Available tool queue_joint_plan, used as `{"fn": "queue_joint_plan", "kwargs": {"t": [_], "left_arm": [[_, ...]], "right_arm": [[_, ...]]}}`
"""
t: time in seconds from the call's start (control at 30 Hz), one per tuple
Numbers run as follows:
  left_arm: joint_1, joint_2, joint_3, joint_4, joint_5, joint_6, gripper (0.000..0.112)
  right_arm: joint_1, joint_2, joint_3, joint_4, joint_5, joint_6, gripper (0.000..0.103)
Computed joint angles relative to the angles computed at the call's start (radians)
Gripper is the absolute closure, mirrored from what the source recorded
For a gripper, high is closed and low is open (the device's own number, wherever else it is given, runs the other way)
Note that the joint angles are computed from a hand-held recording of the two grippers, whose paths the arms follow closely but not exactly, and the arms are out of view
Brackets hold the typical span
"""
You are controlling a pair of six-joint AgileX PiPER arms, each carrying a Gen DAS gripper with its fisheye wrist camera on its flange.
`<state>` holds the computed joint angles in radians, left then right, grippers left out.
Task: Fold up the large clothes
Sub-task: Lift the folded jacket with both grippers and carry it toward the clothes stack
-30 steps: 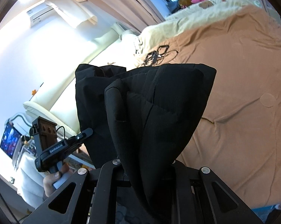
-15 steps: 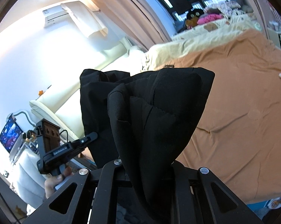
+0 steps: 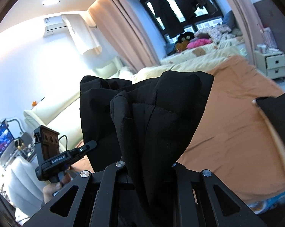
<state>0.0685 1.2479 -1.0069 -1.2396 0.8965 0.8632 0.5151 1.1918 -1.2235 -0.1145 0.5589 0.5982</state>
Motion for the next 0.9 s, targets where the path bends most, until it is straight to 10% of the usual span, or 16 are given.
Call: {"fn": "queue_joint_plan", "kwargs": {"t": [0.3,0.53,0.9], "left_arm": [[-0.475,0.103,-0.196,0.157,-0.298,-0.275,0.099],[-0.723,0.344,-0.528,0.433,-0.371,-0.570,0.099],[-0.867,0.953,-1.467,0.699,-0.087,-0.915,0.099]], "right_arm": [[-0.333,-0.113,-0.105,0.279,0.222,-0.406,0.090],[-0.767,-0.106,-0.238,0.588,0.415,-0.791,0.091],[-1.294,0.120,-0.539,0.818,0.655,-1.092,0.091]]}}
